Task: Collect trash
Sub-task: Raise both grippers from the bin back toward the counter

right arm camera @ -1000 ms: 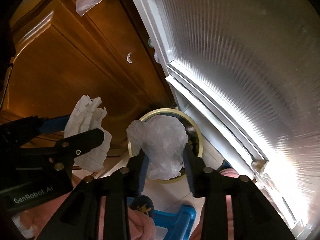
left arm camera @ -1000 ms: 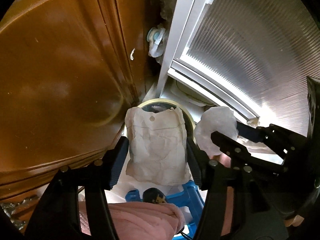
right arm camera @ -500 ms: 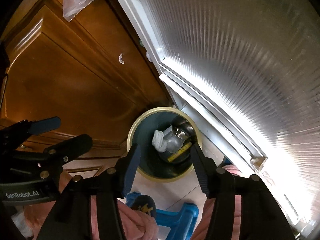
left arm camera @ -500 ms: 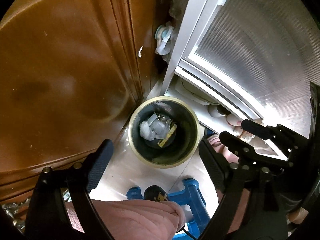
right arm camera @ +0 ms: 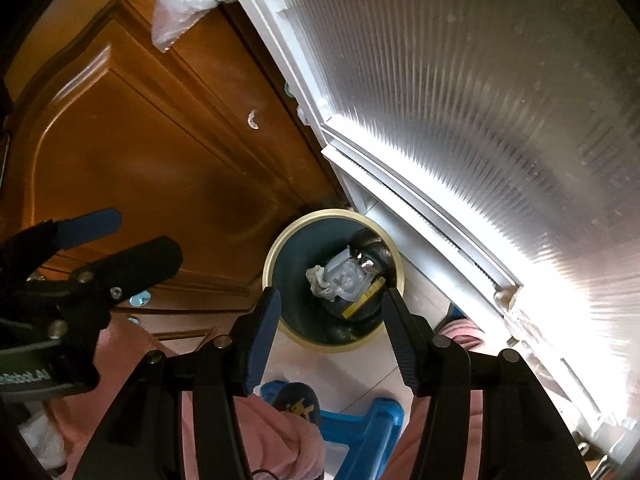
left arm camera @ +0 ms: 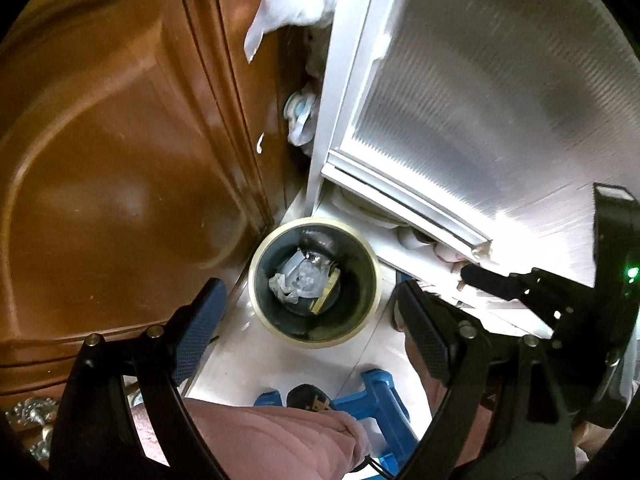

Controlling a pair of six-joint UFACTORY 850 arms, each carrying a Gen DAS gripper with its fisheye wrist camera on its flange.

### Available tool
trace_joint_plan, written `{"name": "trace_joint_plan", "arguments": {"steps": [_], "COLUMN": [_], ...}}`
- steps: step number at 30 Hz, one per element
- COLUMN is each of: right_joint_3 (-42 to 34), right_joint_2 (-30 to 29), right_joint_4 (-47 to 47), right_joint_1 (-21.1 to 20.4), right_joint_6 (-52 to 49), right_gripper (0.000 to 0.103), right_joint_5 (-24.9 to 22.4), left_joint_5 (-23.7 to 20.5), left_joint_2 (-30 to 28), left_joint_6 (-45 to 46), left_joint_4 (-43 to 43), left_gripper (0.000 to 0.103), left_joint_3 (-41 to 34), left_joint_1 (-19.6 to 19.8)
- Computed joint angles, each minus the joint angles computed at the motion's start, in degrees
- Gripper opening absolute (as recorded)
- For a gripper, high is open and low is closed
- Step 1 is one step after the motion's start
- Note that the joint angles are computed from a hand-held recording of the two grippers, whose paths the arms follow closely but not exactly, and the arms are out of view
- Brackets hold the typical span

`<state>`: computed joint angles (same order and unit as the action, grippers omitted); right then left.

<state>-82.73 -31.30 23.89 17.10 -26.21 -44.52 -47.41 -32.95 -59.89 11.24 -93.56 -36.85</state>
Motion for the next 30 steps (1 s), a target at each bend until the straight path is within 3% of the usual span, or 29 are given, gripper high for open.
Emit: {"name": "trace_joint_plan", "arguments": {"steps": [8, 17, 25, 30], "right_joint_3": [1.8, 1.8, -2.8, -10.1], "right_joint_2": [4.8, 13.1, 18.3, 17.4], "right_joint_4": [0.1, 0.6, 4.1, 5.1], "right_joint_1": [-0.5, -1.8, -4.9, -7.4], "right_joint_6": [-1.3, -4.6, -4.5, -3.3], "right_gripper": [0.054, 0.054, 0.054, 0.054], "right_joint_5": [-0.8, -0.9, -4.9, -7.9], "left_joint_5": [1.0, -3.4, -7.6, -13.4], "left_joint_2": [4.1, 7.6, 6.4, 0.3], "left_joint_6": [-1.0, -2.7, 3.2, 6.4], "left_joint_4": [-0.5, 5.1, 9.4, 12.9], "left_gripper": [0.085, 0.085, 0.085, 0.085], "left_joint_3": [1.0, -3.7, -16.5, -32.2], "left_joint_1": [-0.7, -2.5, -3.5, -3.6]}}
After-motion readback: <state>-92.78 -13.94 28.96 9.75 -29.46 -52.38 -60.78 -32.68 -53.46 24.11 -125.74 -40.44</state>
